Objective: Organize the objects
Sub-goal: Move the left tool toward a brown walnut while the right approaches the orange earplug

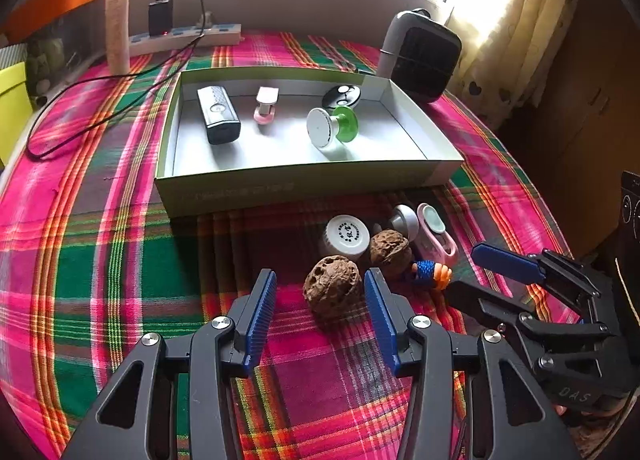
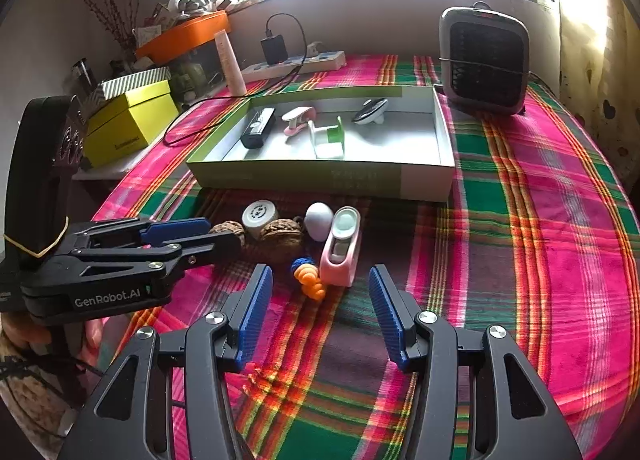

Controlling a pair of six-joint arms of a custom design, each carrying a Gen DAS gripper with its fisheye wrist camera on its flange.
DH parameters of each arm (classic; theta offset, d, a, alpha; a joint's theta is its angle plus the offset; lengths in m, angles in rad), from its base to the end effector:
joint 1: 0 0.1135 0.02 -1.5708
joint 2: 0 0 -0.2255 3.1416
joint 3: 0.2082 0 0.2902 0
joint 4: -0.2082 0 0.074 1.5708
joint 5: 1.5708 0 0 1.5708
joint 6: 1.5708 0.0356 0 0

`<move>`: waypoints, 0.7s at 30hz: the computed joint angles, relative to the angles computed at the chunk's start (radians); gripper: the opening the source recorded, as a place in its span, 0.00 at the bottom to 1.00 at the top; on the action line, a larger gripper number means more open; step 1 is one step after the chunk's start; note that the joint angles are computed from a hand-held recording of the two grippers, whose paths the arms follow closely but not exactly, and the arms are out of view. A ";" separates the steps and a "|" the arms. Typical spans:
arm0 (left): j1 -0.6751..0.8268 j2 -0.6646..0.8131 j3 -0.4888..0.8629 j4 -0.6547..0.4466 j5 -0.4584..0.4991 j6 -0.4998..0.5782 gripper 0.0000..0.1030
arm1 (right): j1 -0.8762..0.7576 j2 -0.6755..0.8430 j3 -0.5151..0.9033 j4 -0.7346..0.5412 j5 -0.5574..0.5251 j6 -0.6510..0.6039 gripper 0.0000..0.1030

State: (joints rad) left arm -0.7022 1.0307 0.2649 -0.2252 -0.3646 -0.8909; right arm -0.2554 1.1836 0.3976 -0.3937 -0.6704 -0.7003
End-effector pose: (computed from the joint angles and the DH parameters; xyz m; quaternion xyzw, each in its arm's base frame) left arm 0.1678 -0.1253 0.0636 -0.1404 0.9333 -0.0795 0.3208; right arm 0.2153 -0.0334 0.0696 -0.2667 0.8894 0.2022 0.3113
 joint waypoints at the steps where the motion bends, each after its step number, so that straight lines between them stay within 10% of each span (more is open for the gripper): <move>1: 0.002 0.000 -0.001 0.002 0.001 -0.001 0.43 | 0.002 0.002 0.000 -0.002 0.000 -0.002 0.50; 21: 0.038 -0.104 -0.067 -0.031 -0.005 -0.015 0.43 | 0.092 0.058 0.006 0.028 0.034 0.024 0.50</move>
State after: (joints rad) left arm -0.6640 0.9266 0.1981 -0.2566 -0.3700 -0.9062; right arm -0.1634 1.2416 0.4037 -0.3660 -0.6368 -0.6762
